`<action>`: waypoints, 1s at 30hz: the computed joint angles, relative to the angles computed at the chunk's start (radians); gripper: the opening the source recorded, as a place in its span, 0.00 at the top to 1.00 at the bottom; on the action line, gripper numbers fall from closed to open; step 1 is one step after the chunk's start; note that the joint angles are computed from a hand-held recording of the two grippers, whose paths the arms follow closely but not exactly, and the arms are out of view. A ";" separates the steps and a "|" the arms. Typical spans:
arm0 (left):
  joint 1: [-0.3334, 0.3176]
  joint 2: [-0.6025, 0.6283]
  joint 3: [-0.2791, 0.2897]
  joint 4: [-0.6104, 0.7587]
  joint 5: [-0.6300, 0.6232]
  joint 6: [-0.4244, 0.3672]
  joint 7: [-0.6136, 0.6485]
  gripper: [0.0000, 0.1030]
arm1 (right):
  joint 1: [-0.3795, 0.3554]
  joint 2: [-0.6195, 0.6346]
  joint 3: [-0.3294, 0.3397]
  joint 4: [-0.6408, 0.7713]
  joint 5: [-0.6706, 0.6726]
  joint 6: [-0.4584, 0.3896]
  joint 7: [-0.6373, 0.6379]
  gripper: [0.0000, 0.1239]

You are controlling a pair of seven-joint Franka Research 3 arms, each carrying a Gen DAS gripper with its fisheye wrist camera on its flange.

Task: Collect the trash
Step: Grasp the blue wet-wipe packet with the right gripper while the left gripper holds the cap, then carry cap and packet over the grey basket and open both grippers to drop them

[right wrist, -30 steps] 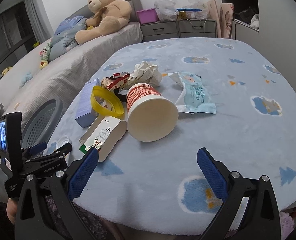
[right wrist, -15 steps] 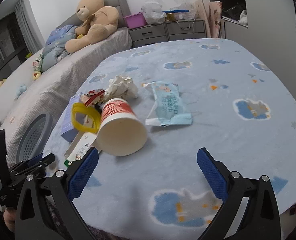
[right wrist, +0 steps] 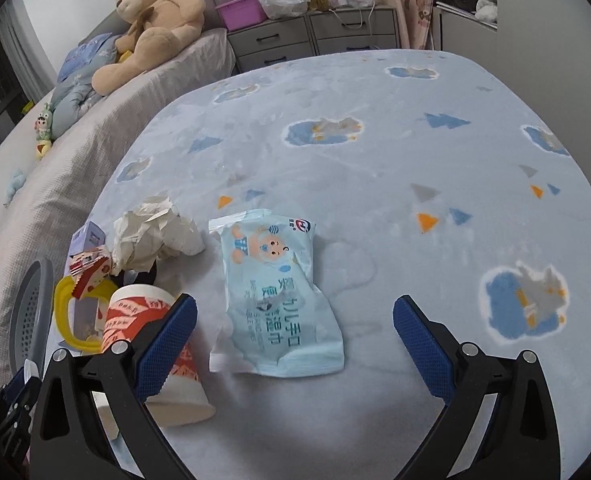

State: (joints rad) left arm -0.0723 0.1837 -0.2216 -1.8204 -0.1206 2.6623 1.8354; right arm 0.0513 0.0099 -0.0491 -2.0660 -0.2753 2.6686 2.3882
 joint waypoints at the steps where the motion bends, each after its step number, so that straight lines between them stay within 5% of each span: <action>1: -0.001 0.000 0.001 0.001 0.003 -0.002 -0.004 0.62 | 0.000 0.020 0.000 0.023 -0.001 -0.022 -0.007 0.23; 3: -0.002 0.003 0.004 0.006 0.010 -0.005 -0.012 0.62 | 0.005 0.046 -0.003 0.052 0.012 -0.051 -0.031 0.25; 8: 0.002 0.012 0.005 0.017 0.016 -0.015 -0.024 0.62 | 0.020 0.063 -0.017 0.068 0.012 -0.071 -0.057 0.55; 19: 0.041 0.018 0.001 0.042 -0.075 -0.037 0.041 0.62 | -0.007 -0.102 0.023 -0.055 -0.184 -0.031 0.179 0.58; 25: 0.074 0.043 0.021 0.085 -0.082 -0.036 0.034 0.62 | 0.010 -0.136 0.100 -0.029 -0.165 -0.018 0.162 0.58; 30: 0.113 0.077 0.040 0.142 -0.067 -0.039 0.024 0.62 | 0.082 -0.035 0.125 0.092 -0.099 0.027 0.092 0.58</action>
